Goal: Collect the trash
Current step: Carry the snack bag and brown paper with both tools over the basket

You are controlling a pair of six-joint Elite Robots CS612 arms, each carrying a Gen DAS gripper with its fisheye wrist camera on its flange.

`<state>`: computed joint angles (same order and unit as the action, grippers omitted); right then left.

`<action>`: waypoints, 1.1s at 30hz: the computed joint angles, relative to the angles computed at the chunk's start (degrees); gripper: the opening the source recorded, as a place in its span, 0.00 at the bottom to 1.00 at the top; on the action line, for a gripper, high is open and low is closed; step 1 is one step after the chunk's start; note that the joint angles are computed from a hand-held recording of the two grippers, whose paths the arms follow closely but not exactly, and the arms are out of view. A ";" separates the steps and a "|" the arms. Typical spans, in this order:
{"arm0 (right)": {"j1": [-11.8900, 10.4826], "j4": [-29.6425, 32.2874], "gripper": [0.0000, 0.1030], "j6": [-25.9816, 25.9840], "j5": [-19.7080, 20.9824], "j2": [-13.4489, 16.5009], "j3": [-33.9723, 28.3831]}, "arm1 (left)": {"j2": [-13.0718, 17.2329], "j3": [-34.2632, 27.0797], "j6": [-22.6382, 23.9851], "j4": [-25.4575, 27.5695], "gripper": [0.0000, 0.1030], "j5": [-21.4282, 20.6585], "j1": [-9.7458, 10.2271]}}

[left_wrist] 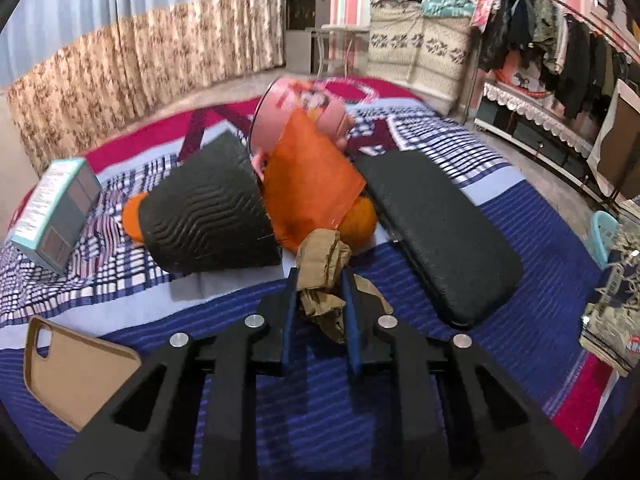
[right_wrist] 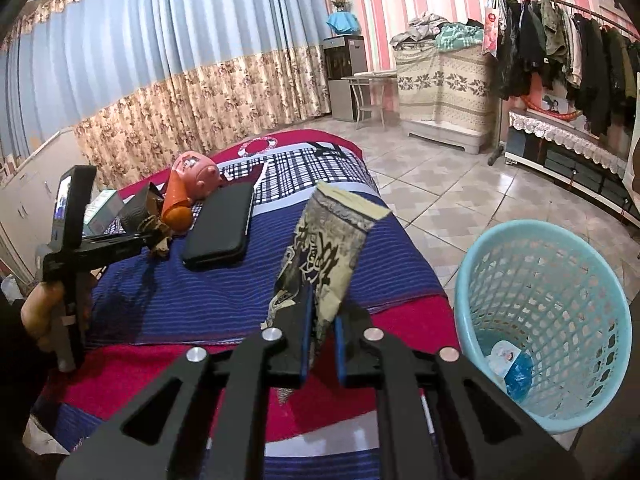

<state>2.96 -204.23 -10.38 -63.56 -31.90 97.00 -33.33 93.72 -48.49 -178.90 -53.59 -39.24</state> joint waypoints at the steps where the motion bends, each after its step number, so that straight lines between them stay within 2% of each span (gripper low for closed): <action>1: -0.12 0.12 0.07 -0.09 0.45 0.08 -0.05 | -0.18 0.20 0.09 0.12 0.19 1.20 -0.45; 8: -1.46 -3.43 0.04 2.10 4.11 0.71 0.23 | -2.00 1.89 -1.38 -1.25 0.19 7.61 -3.78; 11: -2.18 -5.26 0.03 2.98 4.40 0.62 0.61 | -1.69 0.21 0.50 -1.46 0.19 8.56 -4.73; 15: -3.43 -8.33 0.03 4.62 3.16 0.16 1.57 | -0.67 -2.73 3.59 -3.77 0.19 7.65 -5.42; 21: -6.13 -11.10 0.03 6.07 -2.23 -0.57 2.66 | 2.55 -10.16 11.69 -6.31 0.19 5.93 -6.63; 23: -6.60 -11.24 0.03 6.03 -4.48 -0.66 2.76 | 3.95 -13.18 13.86 -6.91 0.19 4.08 -6.84; 26: -7.32 -11.64 0.03 5.17 -9.58 -0.56 2.94 | 5.98 -17.34 16.24 -6.80 0.19 1.89 -7.04; 33: -8.64 -12.33 0.03 7.19 -14.33 0.37 2.49 | 10.48 -26.33 20.25 -5.34 0.19 -3.71 -7.47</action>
<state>-5.68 -216.56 -3.19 -77.89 -31.53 99.49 -22.85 67.39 -28.24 -184.23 -57.30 -46.71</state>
